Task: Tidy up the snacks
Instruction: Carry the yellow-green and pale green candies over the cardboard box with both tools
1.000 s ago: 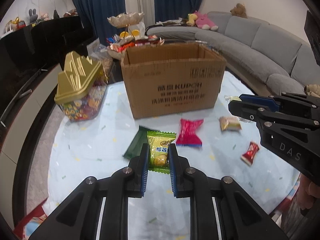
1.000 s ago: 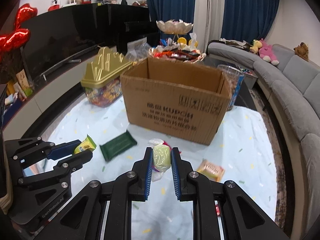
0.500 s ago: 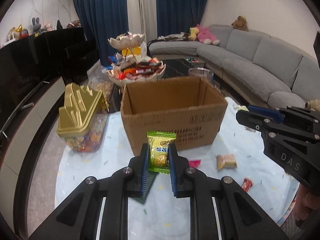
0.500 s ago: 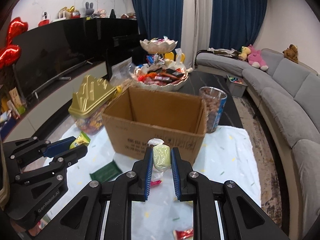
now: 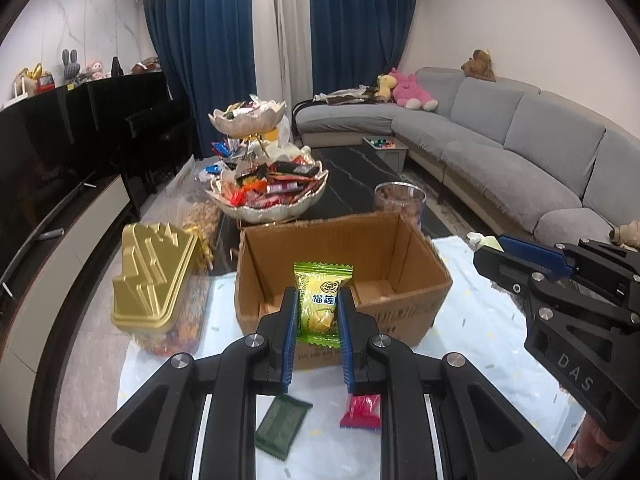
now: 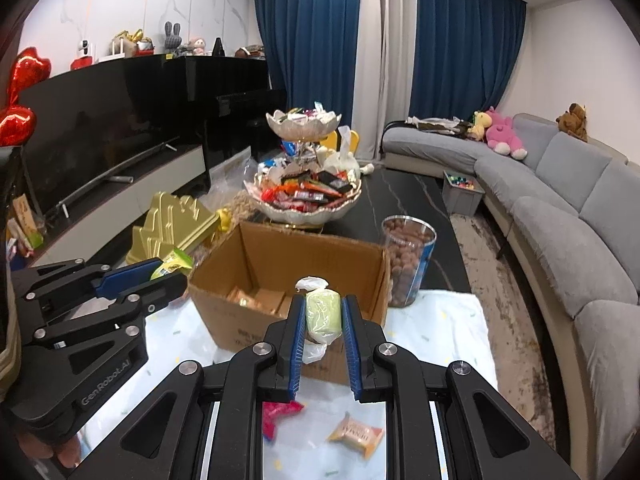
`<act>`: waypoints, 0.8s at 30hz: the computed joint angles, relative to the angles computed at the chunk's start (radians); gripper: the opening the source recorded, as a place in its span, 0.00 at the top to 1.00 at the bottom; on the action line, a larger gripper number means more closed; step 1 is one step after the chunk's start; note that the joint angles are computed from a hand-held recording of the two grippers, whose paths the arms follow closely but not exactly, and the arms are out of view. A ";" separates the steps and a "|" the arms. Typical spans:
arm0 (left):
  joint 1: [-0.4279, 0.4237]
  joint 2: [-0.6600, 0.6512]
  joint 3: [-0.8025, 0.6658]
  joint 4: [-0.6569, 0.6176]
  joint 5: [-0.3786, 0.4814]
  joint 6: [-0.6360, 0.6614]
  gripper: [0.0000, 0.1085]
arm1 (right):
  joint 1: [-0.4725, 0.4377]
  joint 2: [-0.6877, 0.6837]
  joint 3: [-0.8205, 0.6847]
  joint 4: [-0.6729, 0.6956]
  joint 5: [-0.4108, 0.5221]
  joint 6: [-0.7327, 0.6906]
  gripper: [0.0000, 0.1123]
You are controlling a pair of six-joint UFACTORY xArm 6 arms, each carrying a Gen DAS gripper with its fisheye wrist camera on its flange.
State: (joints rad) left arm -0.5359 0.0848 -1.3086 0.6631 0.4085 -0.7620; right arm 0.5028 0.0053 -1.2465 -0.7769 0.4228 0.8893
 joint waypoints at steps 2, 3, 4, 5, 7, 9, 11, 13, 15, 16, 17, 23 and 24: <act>0.004 0.022 -0.036 -0.013 0.004 0.018 0.82 | -0.004 0.011 -0.021 -0.001 0.001 -0.009 0.83; 0.004 0.030 -0.048 -0.015 0.007 0.023 0.82 | -0.006 0.016 -0.031 0.001 0.002 -0.015 0.83; 0.005 0.038 -0.062 -0.020 0.009 0.028 0.82 | -0.006 0.023 -0.042 -0.002 0.005 -0.016 0.83; 0.007 0.048 -0.078 -0.029 0.010 0.037 0.82 | -0.007 0.032 -0.055 -0.002 0.006 -0.018 0.83; 0.011 0.066 -0.102 -0.043 0.009 0.053 0.82 | -0.012 0.046 -0.076 0.003 0.006 -0.025 0.83; 0.013 0.089 -0.134 -0.051 0.014 0.068 0.82 | -0.018 0.060 -0.095 0.010 0.005 -0.033 0.83; 0.016 0.107 -0.159 -0.055 0.016 0.080 0.82 | -0.023 0.073 -0.112 0.015 0.004 -0.039 0.82; 0.021 0.132 -0.190 -0.068 0.019 0.099 0.82 | -0.030 0.084 -0.127 0.019 0.002 -0.045 0.83; 0.023 0.148 -0.211 -0.077 0.022 0.110 0.82 | -0.034 0.099 -0.147 0.024 0.003 -0.053 0.83; 0.025 0.160 -0.226 -0.088 0.024 0.122 0.82 | -0.036 0.104 -0.154 0.026 0.003 -0.058 0.83; 0.026 0.171 -0.240 -0.097 0.025 0.133 0.82 | -0.039 0.109 -0.161 0.028 0.001 -0.062 0.83; 0.033 0.238 -0.325 -0.134 0.042 0.179 0.82 | -0.052 0.160 -0.216 0.052 0.001 -0.095 0.83; 0.034 0.250 -0.339 -0.141 0.046 0.186 0.82 | -0.053 0.170 -0.228 0.059 0.003 -0.102 0.82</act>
